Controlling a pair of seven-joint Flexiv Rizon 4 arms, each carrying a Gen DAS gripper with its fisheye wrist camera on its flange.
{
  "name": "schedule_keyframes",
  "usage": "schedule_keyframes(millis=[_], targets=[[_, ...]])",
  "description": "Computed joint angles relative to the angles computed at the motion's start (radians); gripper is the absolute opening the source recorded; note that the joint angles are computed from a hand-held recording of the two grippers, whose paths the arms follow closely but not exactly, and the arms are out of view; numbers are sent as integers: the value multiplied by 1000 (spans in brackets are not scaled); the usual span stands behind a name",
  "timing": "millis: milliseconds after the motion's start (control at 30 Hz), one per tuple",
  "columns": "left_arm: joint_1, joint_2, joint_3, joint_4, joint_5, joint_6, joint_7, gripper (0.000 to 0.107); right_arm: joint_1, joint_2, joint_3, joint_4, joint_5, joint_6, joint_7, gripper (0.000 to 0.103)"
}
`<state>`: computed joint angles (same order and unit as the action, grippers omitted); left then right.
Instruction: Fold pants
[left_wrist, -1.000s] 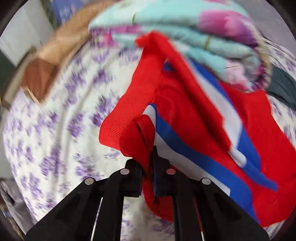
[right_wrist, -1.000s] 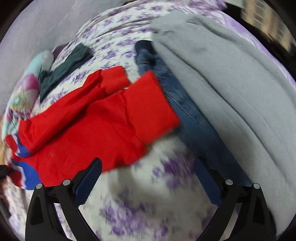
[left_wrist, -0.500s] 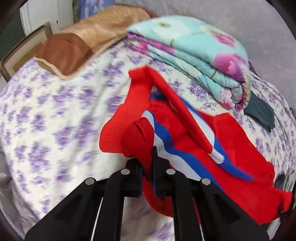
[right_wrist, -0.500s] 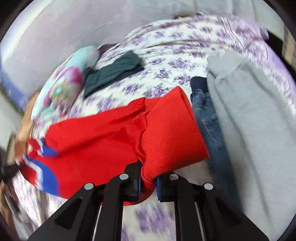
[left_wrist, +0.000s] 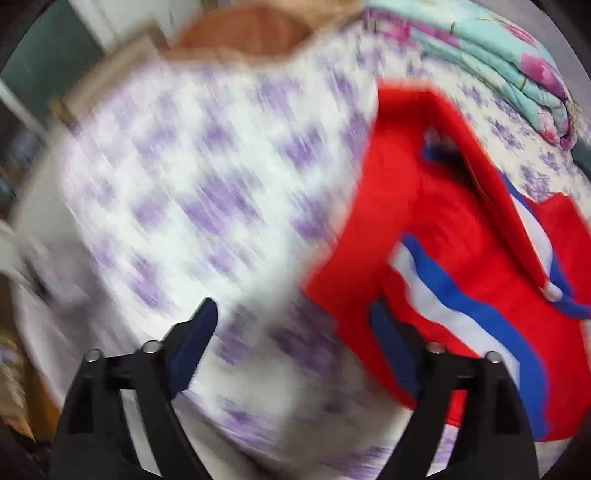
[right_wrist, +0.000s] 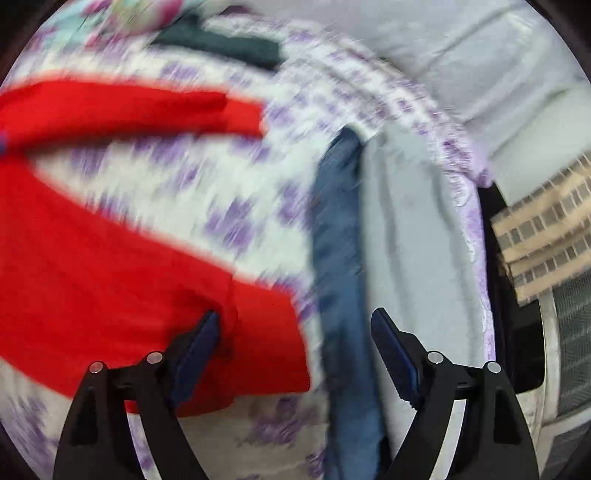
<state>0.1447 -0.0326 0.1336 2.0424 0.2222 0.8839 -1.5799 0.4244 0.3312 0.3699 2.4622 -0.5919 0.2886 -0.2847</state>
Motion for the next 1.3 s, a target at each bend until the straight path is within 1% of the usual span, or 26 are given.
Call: schedule_keyframes(millis=[33,67,133,167,233,267,300,333,400,433,500,567,667,767,867,900,933,967,1033,1067,1133,1167,1200,1233,1267,1300], targets=[[1,16,6,11,11,55,-7,83,-13,12,-4,-11,-15,-4,38,84],[4,27,8,27,-16,100,6,83,-26,17,-10,-17,-38,10,72,85],[3,25,0,41,-83,146,38,84,-46,31,-34,-5,-112,136,112,85],[0,17,-8,36,-108,151,49,84,-54,9,-39,-13,-158,182,110,85],[-16,-5,-28,19,-134,141,59,84,-59,-85,-21,-75,-288,139,63,85],[-24,-11,-37,17,-162,142,87,84,-53,-116,-25,-90,-338,141,45,87],[-29,-17,-44,18,-209,145,136,84,-55,-138,-53,-97,-369,202,17,89],[-38,-30,-55,11,-246,139,171,84,-61,-153,-89,-95,-356,316,-5,89],[-55,-56,-58,-30,-229,107,140,85,-86,-191,-140,-100,-253,486,-25,89],[-63,-69,-59,-56,-218,75,105,85,-102,-215,-154,-106,-214,539,2,89],[-68,-85,-61,-78,-260,47,89,85,-135,-249,-165,-119,-239,556,58,89],[-69,-91,-60,-79,-295,66,88,89,-157,-265,-175,-123,-258,572,124,89],[-88,-112,-42,-124,-186,68,21,91,-204,-294,-210,-125,-271,637,163,89],[-93,-131,-37,-162,-145,42,3,91,-261,-350,-261,-132,-253,726,195,89],[-99,-139,-33,-178,-123,16,-23,91,-300,-414,-291,-148,-171,827,140,89],[-100,-139,-34,-178,-122,7,-25,91,-310,-455,-287,-166,-70,897,57,89],[-100,-139,-34,-178,-120,1,-24,91,-312,-480,-277,-181,7,932,-10,81],[-102,-140,-35,-177,-114,-3,-23,91,-298,-484,-281,-193,34,923,-51,55],[-109,-145,-34,-184,-84,-15,-23,91,-326,-498,-222,-216,199,1009,-235,16],[-113,-149,-32,-190,-63,-18,-28,91,-321,-471,-223,-211,221,1020,-249,16],[-115,-150,-29,-190,-47,-2,-34,91,-296,-357,-275,-151,103,1009,-181,16],[-116,-149,-27,-191,-39,3,-40,91,-315,-292,-259,-128,70,951,-164,17],[-117,-150,-25,-195,-28,5,-48,91,-305,-255,-268,-112,60,915,-163,17],[-116,-150,-24,-196,-23,11,-50,91,-321,-207,-245,-93,60,843,-176,23],[-113,-151,-25,-196,-29,20,-44,91,-320,-183,-229,-85,72,770,-197,45],[-109,-155,-27,-194,-36,35,-33,91,-315,-176,-217,-88,90,688,-220,61]])
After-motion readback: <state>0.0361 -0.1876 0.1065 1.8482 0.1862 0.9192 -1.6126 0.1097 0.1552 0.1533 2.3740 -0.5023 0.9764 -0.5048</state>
